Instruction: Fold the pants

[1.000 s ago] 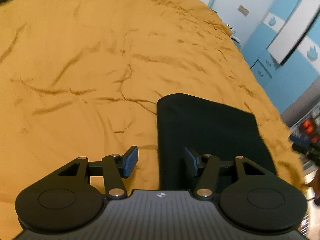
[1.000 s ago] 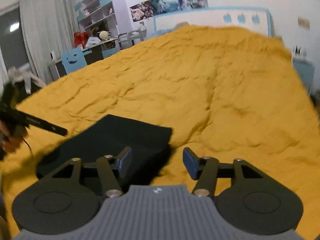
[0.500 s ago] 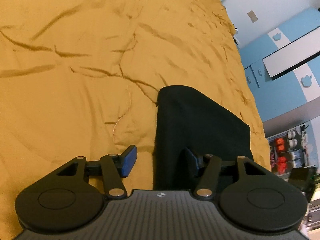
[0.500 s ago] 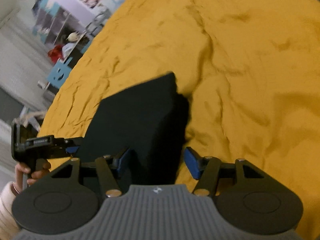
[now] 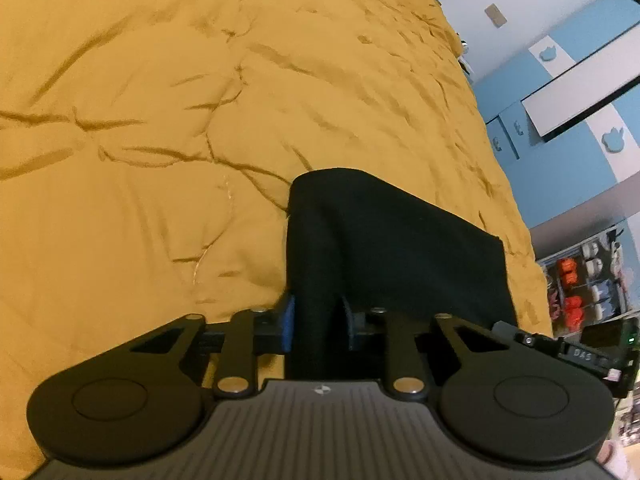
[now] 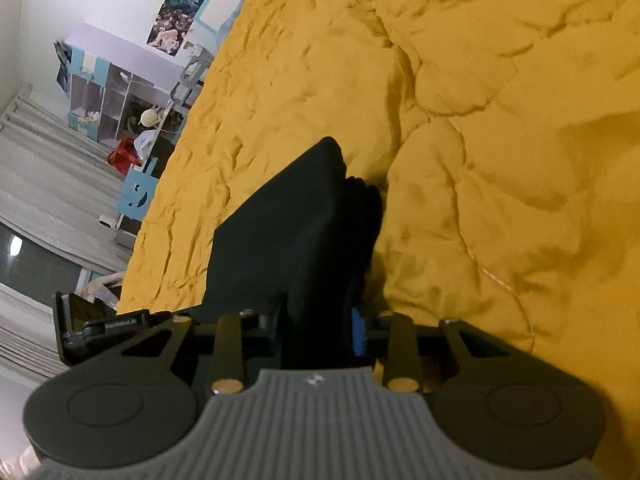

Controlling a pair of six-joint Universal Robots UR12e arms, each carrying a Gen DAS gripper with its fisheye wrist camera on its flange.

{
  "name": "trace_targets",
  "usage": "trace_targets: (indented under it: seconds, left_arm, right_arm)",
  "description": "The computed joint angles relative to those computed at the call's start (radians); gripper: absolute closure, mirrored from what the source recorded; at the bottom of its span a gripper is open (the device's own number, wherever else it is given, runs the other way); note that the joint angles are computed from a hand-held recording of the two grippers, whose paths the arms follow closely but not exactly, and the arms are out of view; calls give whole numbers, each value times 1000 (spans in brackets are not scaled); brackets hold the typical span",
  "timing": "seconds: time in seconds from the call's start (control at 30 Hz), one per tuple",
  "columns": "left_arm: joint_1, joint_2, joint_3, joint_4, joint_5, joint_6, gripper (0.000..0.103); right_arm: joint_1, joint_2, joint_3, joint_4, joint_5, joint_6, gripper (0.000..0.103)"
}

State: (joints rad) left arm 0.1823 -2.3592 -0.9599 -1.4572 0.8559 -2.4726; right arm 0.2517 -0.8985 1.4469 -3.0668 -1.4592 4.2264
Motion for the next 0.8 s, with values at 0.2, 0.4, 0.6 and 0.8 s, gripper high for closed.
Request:
trace_targets:
  seconds: [0.2,0.4,0.6,0.8]
  left_arm:
    - [4,40,-46,63,-7,28,87]
    - [30,104,-93,94,-64,90,88]
    - [80,167,-115,82,-126,170,88]
    - [149,216,-115,40,-145,246,88]
  right_arm:
    - [15,-33,-20,80,-48,-74,82]
    - [48,-71,-50,131,-111,-146,84]
    - [102,-95,-82,119,-169,-156,84]
    - [164,-84,-107,32,-193,-94,84]
